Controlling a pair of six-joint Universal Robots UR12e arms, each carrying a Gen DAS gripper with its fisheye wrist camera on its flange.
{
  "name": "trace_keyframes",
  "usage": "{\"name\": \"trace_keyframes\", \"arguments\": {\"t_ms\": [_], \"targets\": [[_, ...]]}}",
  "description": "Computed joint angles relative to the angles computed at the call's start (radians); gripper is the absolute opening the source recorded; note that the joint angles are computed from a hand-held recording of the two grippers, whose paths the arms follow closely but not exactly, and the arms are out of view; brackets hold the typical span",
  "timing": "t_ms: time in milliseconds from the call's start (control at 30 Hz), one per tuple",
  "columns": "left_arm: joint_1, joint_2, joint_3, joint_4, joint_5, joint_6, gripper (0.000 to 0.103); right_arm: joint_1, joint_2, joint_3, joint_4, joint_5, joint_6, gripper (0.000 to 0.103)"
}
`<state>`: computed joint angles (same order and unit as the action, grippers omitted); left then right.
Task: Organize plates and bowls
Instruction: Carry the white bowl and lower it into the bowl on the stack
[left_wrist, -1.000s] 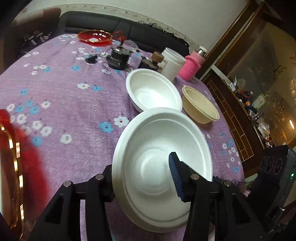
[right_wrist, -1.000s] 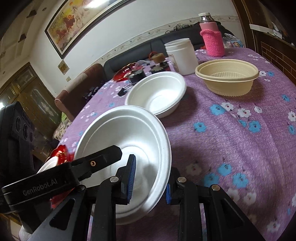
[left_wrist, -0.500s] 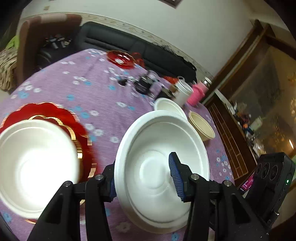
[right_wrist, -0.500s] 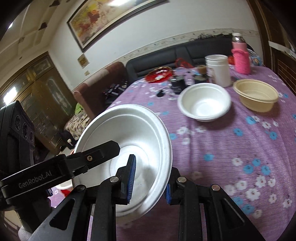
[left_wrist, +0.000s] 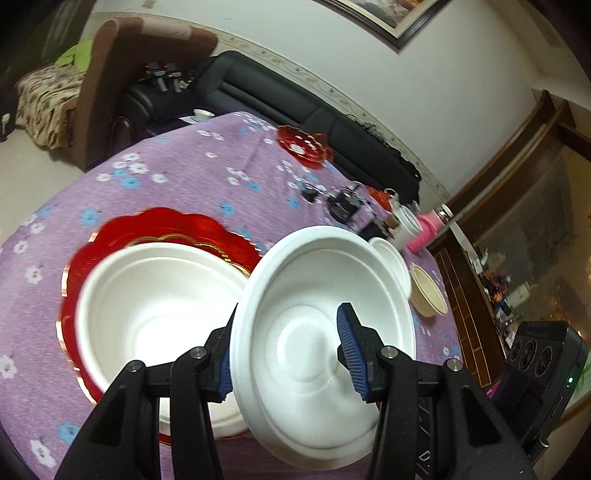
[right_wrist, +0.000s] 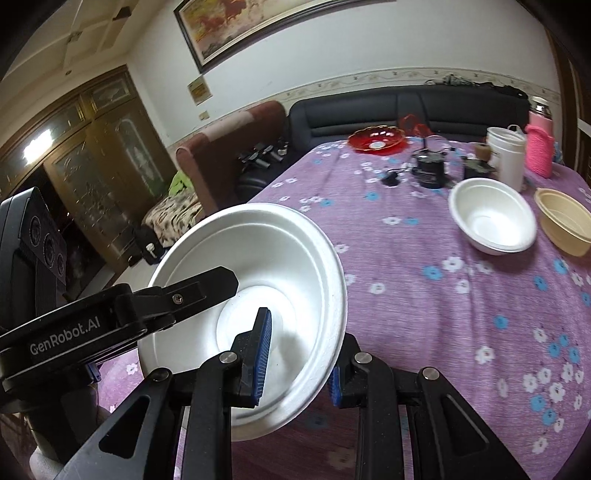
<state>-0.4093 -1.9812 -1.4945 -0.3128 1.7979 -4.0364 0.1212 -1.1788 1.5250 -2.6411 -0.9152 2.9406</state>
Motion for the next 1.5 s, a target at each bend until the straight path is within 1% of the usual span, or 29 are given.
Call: {"name": "trace_keyframes", "arguments": {"t_ms": [133, 233, 333, 533, 600, 667, 700, 767, 800, 933, 1033, 1133, 1233, 1400, 1433, 1500], "targets": [[0.015, 0.017, -0.028, -0.019, 0.003, -0.037, 0.047, 0.024, 0.017, -0.029, 0.043, -0.01, -0.021, 0.029], [0.024, 0.023, -0.034, -0.06, 0.016, -0.057, 0.047, 0.04, 0.027, -0.046, 0.076, -0.022, -0.038, 0.029], [0.03, 0.029, -0.042, -0.081, 0.021, -0.078, 0.047, 0.056, 0.042, -0.069, 0.112, -0.037, -0.048, 0.029], [0.044, 0.035, -0.061, -0.07, 0.0, -0.096, 0.047, 0.068, 0.073, -0.107, 0.187, -0.037, -0.042, 0.029], [0.046, 0.034, -0.063, -0.065, -0.004, -0.101, 0.05, 0.069, 0.079, -0.114, 0.203, -0.037, -0.042, 0.029], [0.049, 0.036, -0.072, -0.042, -0.012, -0.112, 0.051, 0.072, 0.083, -0.119, 0.213, -0.043, -0.044, 0.029], [0.049, 0.037, -0.077, -0.028, -0.014, -0.116, 0.053, 0.073, 0.084, -0.118, 0.212, -0.047, -0.046, 0.029], [0.05, 0.042, -0.086, -0.005, -0.014, -0.123, 0.06, 0.078, 0.085, -0.12, 0.206, -0.059, -0.054, 0.029], [0.049, 0.045, -0.092, 0.012, -0.009, -0.128, 0.065, 0.08, 0.085, -0.121, 0.204, -0.065, -0.057, 0.029], [0.043, 0.062, -0.116, 0.065, 0.039, -0.138, 0.074, 0.092, 0.085, -0.113, 0.164, -0.104, -0.064, 0.029], [0.044, 0.077, -0.135, 0.093, 0.051, -0.145, 0.076, 0.098, 0.089, -0.113, 0.151, -0.126, -0.065, 0.029], [0.045, 0.088, -0.148, 0.105, 0.055, -0.154, 0.076, 0.104, 0.086, -0.104, 0.126, -0.157, -0.057, 0.029], [0.045, 0.094, -0.155, 0.107, 0.062, -0.163, 0.077, 0.107, 0.081, -0.098, 0.118, -0.167, -0.071, 0.029], [0.042, 0.097, -0.159, 0.109, 0.062, -0.158, 0.077, 0.12, 0.063, -0.072, 0.043, -0.237, -0.098, 0.029], [0.04, 0.097, -0.158, 0.109, 0.063, -0.155, 0.077, 0.12, 0.06, -0.068, 0.029, -0.245, -0.092, 0.03], [0.035, 0.097, -0.155, 0.106, 0.07, -0.148, 0.077, 0.114, 0.058, -0.069, 0.037, -0.227, -0.075, 0.048]]}}
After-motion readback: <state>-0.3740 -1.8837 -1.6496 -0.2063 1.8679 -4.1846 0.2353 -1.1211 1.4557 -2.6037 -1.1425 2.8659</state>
